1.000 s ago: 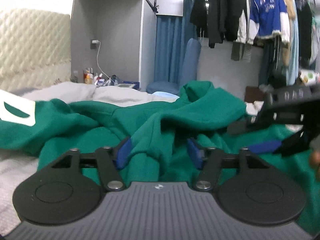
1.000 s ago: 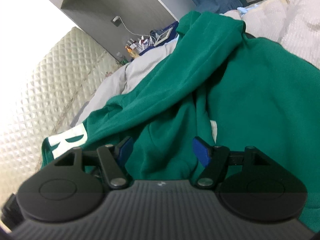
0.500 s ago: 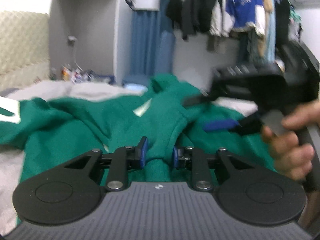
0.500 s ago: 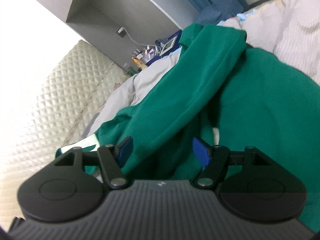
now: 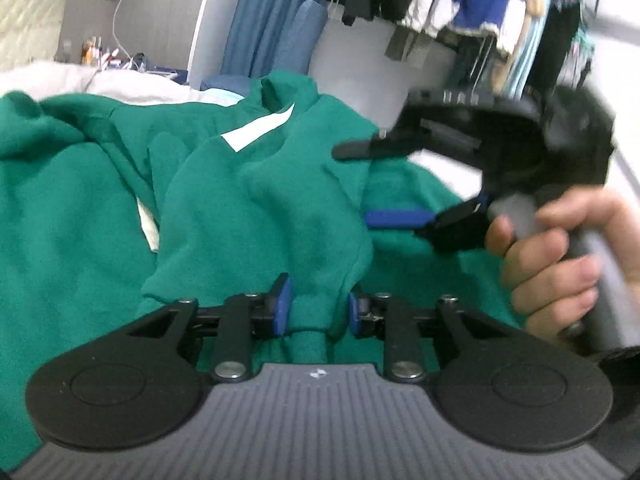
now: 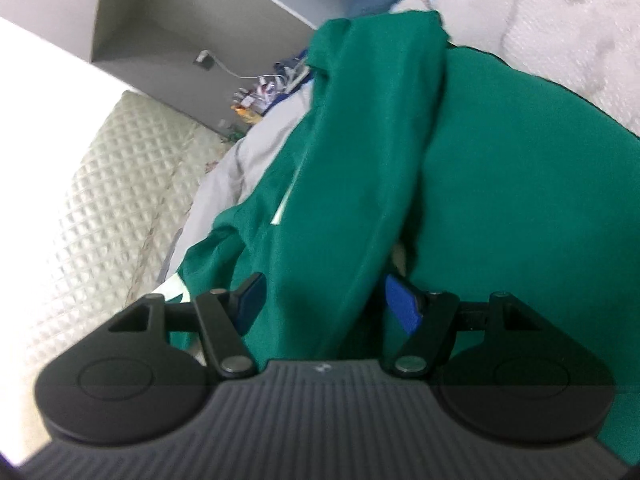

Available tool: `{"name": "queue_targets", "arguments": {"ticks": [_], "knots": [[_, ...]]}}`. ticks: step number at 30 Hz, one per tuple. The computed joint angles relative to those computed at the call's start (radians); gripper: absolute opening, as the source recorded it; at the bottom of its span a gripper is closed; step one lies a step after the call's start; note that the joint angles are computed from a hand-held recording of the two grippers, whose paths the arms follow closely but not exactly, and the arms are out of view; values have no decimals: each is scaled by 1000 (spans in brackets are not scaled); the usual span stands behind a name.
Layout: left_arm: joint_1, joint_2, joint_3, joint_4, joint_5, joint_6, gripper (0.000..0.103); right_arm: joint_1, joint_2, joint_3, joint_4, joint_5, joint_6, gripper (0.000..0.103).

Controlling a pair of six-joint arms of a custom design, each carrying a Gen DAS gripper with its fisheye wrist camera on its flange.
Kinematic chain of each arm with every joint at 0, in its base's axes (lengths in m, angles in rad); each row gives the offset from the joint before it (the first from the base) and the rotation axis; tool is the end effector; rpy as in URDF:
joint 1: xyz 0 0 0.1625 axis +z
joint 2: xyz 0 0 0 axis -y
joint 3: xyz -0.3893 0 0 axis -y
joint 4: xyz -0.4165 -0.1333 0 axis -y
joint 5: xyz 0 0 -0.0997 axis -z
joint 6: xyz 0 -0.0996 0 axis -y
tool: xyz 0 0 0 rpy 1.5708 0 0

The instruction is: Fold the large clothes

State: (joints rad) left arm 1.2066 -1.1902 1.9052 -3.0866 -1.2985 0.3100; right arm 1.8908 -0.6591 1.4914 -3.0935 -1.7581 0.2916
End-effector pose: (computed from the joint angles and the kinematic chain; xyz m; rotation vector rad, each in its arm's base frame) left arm -0.0632 -0.6152 0.2557 0.7383 2.5753 -1.1416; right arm 0.3377 -0.6543 0.0810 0.0570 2.9120 -1.0805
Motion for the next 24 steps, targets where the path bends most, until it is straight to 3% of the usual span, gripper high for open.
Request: {"name": "queue_targets", "arguments": {"ticks": [3,5,8,9,12,16,19,24], "knots": [[24,-17,-1,-24,-112,-53,60,-13,4,-7,15,31,42,68],[35,-21,-7,-55,-180,-86,65,-18,9,-11,23,58,55,65],[63,-20,-15,-134,-267,-144,70,-14,24,-33,40,62,35,42],[71,-19,-18,-165,-273,-172,71,-10,32,-43,43,50,23,30],[84,-13,-28,-231,-207,-246,72,3,47,-70,58,17,-34,13],[87,-6,-55,-187,-45,-339,73,16,45,-85,70,6,-140,9],[95,2,-77,-109,-5,-396,73,19,34,-72,56,-8,-138,8],[106,24,-102,-17,12,-431,73,26,32,-58,66,-111,-138,8]]}}
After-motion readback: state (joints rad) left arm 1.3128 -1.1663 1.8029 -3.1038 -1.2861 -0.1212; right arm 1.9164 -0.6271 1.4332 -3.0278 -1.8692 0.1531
